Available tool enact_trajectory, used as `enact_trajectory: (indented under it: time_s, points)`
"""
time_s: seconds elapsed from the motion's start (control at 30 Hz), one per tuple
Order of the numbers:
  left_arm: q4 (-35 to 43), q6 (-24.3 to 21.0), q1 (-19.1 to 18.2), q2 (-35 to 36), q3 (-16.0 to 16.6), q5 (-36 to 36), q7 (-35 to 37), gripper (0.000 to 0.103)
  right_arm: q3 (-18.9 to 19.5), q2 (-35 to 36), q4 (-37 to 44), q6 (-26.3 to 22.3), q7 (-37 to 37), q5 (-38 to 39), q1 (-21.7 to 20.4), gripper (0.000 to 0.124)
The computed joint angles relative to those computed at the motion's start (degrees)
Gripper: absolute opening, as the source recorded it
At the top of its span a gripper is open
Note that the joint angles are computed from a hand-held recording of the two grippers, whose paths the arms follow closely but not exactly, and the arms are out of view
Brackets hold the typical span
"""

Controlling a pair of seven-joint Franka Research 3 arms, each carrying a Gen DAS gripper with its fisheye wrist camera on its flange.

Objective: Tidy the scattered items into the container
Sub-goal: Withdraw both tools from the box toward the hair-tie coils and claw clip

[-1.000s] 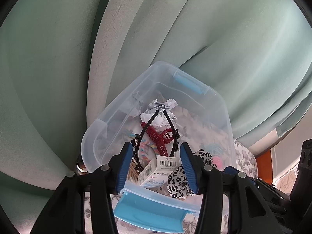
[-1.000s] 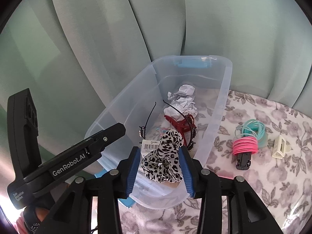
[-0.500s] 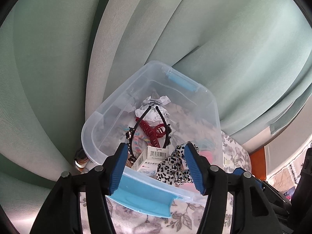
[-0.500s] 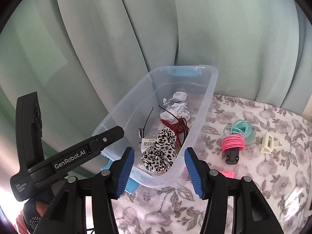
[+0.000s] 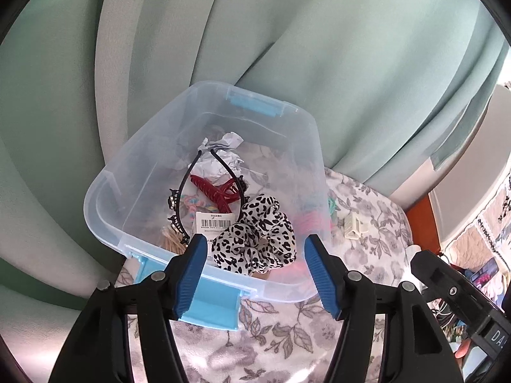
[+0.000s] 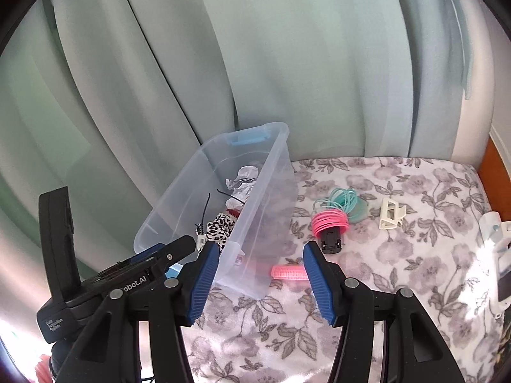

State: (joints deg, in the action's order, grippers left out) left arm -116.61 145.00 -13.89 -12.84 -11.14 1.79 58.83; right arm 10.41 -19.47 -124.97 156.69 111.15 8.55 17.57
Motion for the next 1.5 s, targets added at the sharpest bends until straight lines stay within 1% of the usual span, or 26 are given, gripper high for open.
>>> enact_trajectory:
  time_s: [0.13,0.3,0.47,0.63,0.87,1.2,1.33,1.5]
  points:
    - [1.3,-1.4,0.2,1.0,-0.5,1.7,-0.3,0.066,0.0,-1.8,-2.0,0.7,1.7,0.3,-0.7,0.059]
    - [1.9,-2.5,0.5,1.1,-0.9,3.2,-2.4,0.066,-0.1,-3.6,-4.0,1.6,2.7,0.5,-1.6,0.059]
    - [1.9,-2.4,0.7,0.0,-1.3,5.3,-4.4,0.066,-0.6,-5.3,-6.2,2.5,3.4,1.7,-2.1,0.059]
    - [1.9,-1.4,0.3,-1.3,-2.2,8.0,-5.9,0.066,-1.2,-7.2,-8.3,3.5,3.4,3.1,-2.5,0.059]
    - [2.1,-1.0,-1.9,-1.5,-4.1,10.8,-5.9,0.066,-2.4,-11.3,-12.0,4.4,3.6,5.3,-4.1,0.059]
    - [8.6,-4.9,-6.0,3.9,-6.7,12.9,-3.2,0.066,-3.9,-18.4,-19.0,5.5,4.2,8.0,-6.9,0.059]
    - [10.6,-6.6,-7.2,5.7,-7.1,13.8,-2.7,0.066,-4.4,-19.6,-20.4,5.7,3.7,8.6,-7.4,0.059]
    - [12.6,-8.9,-8.2,7.9,-7.2,13.8,-1.8,0.066,-5.8,-19.9,-21.4,5.6,2.1,10.1,-6.9,0.059]
